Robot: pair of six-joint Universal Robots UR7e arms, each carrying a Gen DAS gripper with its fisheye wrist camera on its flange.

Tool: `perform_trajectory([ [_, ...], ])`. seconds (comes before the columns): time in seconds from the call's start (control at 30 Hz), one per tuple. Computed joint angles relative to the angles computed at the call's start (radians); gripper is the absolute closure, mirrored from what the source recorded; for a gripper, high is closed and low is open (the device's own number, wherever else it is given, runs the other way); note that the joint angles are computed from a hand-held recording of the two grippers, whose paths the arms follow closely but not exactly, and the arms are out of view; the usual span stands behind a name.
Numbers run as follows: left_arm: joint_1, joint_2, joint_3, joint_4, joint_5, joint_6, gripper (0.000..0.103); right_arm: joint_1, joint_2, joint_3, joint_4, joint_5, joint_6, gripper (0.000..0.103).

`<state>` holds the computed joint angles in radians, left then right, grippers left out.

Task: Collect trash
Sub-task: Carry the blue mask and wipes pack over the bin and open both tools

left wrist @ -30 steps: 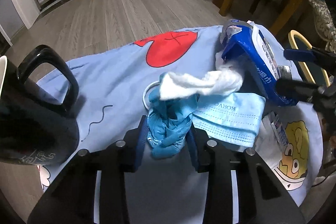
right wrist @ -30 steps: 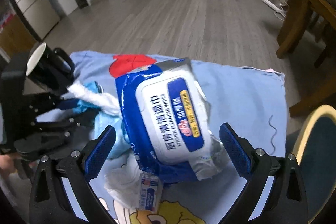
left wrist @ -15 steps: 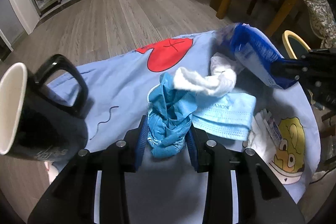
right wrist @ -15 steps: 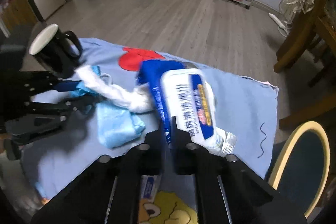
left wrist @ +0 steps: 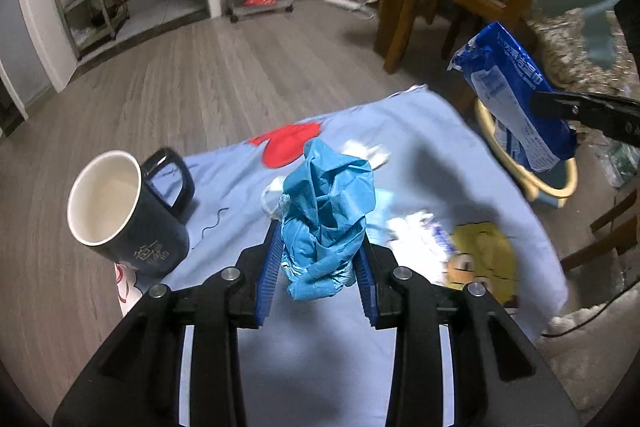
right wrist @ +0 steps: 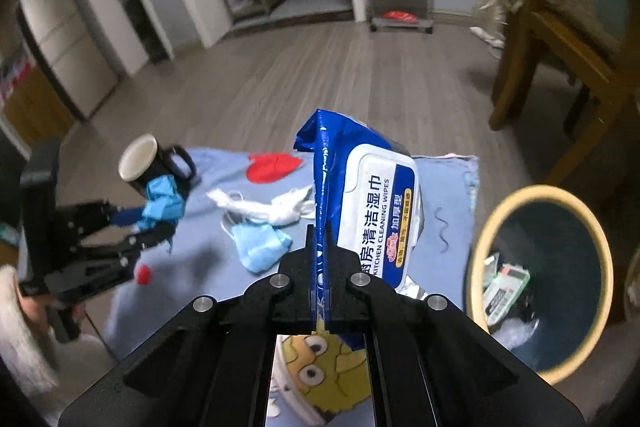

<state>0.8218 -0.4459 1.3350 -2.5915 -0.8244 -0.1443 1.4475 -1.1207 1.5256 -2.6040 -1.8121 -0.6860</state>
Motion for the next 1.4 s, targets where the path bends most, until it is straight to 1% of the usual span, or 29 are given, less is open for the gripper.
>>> perform_trajectory([
  [0.1,-0.027,-0.012,0.022,-0.003,-0.009,-0.003,0.069,-0.007,-0.058,0.041,-0.018,0.036,0.050,0.100],
  [0.3,-0.089,-0.003,0.020,0.018,-0.018,0.035,0.069,-0.022,-0.164,0.122,-0.067,0.083,0.072,0.100],
  [0.4,-0.114,0.007,0.006,0.018,-0.033,0.043,0.069,-0.033,-0.206,0.143,-0.099,0.079,0.072,0.100],
  [0.53,-0.141,0.038,-0.039,0.021,-0.048,0.067,0.069,-0.054,-0.246,0.169,-0.156,0.041,0.048,0.100],
  [0.63,-0.154,0.068,-0.084,0.029,-0.075,0.073,0.069,-0.089,-0.267,0.161,-0.142,0.058,0.081,0.100],
  [0.7,-0.160,0.096,-0.124,0.051,-0.092,0.070,0.069,-0.112,-0.273,0.150,-0.141,0.079,0.109,0.100],
  [0.83,-0.168,0.155,-0.206,0.103,-0.112,0.077,0.069,-0.143,-0.259,0.124,-0.132,0.072,0.130,0.100],
  [0.9,-0.170,0.180,-0.242,0.119,-0.120,0.088,0.069,-0.160,-0.248,0.101,-0.100,0.071,0.171,0.100],
  [0.93,-0.171,0.196,-0.266,0.130,-0.126,0.094,0.069,-0.171,-0.244,0.092,-0.089,0.088,0.187,0.100],
  [1.0,-0.172,0.226,-0.312,0.151,-0.136,0.107,0.069,-0.177,-0.231,0.069,-0.073,0.080,0.204,0.100],
  [1.17,-0.172,0.290,-0.412,0.196,-0.157,0.122,0.069,-0.202,-0.216,0.053,-0.059,0.098,0.231,0.100],
  [1.27,-0.168,0.328,-0.472,0.221,-0.171,0.139,0.069,-0.206,-0.207,0.052,-0.073,0.095,0.234,0.100],
  [1.4,-0.154,0.377,-0.562,0.256,-0.184,0.137,0.069,-0.228,-0.181,0.012,-0.047,0.098,0.279,0.100],
])
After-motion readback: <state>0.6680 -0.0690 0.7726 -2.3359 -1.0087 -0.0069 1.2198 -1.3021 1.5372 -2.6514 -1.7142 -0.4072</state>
